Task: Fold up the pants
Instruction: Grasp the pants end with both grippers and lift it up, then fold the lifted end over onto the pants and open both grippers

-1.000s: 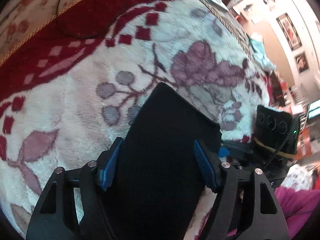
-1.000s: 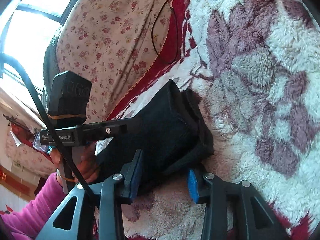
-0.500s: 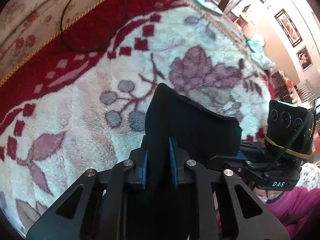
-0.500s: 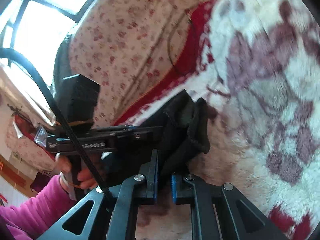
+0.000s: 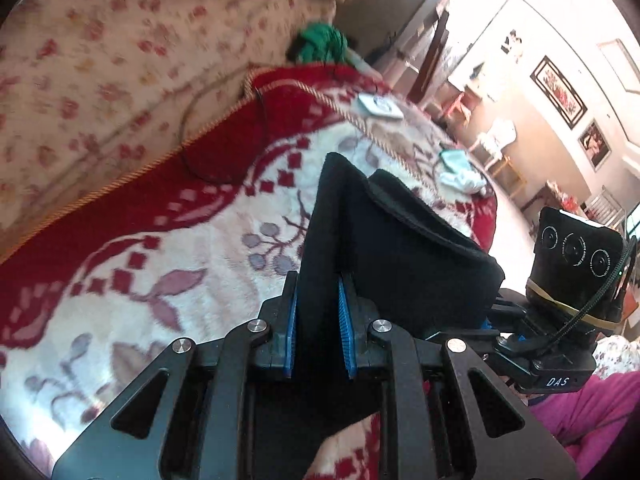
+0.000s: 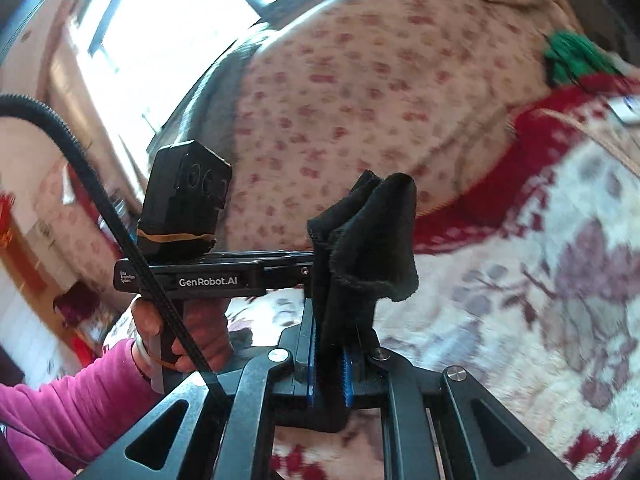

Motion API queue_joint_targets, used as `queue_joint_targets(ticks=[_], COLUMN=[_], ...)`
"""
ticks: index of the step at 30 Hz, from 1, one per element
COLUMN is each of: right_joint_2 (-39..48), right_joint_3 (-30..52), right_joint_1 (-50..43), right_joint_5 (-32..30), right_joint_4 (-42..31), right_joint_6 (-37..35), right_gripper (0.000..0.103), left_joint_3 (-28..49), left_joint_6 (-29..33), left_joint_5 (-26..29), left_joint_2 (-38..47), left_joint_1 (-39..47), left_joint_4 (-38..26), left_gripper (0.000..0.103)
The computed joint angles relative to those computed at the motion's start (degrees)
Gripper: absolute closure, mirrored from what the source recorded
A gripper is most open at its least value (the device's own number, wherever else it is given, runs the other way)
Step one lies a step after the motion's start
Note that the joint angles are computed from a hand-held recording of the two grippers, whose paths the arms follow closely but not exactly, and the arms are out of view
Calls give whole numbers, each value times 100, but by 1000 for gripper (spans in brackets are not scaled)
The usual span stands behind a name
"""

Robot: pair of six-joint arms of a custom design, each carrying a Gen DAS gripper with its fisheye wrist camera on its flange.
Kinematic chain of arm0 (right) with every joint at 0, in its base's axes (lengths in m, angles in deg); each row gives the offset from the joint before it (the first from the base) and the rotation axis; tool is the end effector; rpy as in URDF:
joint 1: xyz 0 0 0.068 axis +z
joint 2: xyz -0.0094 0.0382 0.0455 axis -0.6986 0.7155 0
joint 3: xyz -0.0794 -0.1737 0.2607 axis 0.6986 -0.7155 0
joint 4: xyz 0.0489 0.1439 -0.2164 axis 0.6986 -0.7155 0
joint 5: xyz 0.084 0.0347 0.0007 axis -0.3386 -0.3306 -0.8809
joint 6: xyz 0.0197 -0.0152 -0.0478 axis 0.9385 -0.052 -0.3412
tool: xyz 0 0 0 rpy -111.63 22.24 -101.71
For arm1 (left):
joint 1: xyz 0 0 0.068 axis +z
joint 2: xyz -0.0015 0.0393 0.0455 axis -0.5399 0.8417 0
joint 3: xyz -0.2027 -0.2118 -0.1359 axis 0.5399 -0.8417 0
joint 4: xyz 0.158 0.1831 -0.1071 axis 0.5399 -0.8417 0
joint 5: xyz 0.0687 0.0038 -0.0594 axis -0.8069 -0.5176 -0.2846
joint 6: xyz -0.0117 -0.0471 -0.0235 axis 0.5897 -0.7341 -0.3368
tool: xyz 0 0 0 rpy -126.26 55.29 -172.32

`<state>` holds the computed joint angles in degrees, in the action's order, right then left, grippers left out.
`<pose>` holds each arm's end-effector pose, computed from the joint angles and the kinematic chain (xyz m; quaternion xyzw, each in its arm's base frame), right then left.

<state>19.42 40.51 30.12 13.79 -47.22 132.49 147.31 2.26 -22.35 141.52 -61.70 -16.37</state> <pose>0.0818 0.1819 0.1899 0.2354 0.8137 0.1889 0.4968 0.3460 -0.2218 0.2164 0.5707 0.7162 -0.3880 0.1042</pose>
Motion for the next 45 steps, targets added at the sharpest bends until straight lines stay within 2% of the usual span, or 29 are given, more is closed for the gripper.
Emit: queue_joint_targets(ticks=[5, 12, 15, 18, 20, 23, 25, 26, 28, 31, 37, 40, 43, 45], right_joint_2=[551, 1874, 2479, 3203, 3746, 4206, 4259, 4215, 4041, 3577, 2833, 2680, 2679, 2731], right_joint_3=[766, 1661, 1953, 2373, 2756, 2869, 2633, 2465, 2127, 1630, 958, 806, 794, 1044], right_joint_1=[-345, -842, -1037, -1235, -1378, -1537, -1624, -1622, -1536, -1241, -1117, -1086, -1052, -1053], right_joint_5=[-486, -1566, -2089, -2716, -3051, -3439, -3838, -3953, -3866, -3207, -2488, -2325, -2318, -2296], right_joint_4=[436, 1247, 1602, 1774, 1710, 2156, 2802, 3140, 3631, 3859, 3391, 3248, 3325, 2880], right_joint_6=[-1313, -2459, -2775, -3021, -3178, -3160, -2947, -2932, -2922, -2763, -1926, -1573, -1581, -1608], right_gripper=[94, 94, 94, 94, 94, 83, 68, 68, 68, 67, 67, 67, 67, 67], left_joint_3=[-55, -189, -237, -345, -214, -302, -324, -370, -481, -581, -1092, -1648, -2091, -2370], left_joint_6=[478, 889, 802, 427, 278, 115, 242, 252, 361, 480, 684, 463, 210, 6], left_joint_5=[270, 241, 85, -136, -144, -162, -54, 13, 154, 317, 562, 368, 130, -59], left_joint_2=[-143, 118, 396, 590, 777, 737, 679, 608, 455, 324, -137, -491, -695, -784], left_joint_1=[795, 1932, 2419, 2903, 3244, 3574, 3747, 3779, 3873, 3865, 3657, 3473, 3318, 3237], left_joint_4=[-410, -531, -377, 100, 45, 242, 123, 118, 70, -81, -208, 353, 868, 1262], left_gripper=[86, 86, 86, 86, 86, 86, 86, 86, 86, 86, 86, 86, 86, 86])
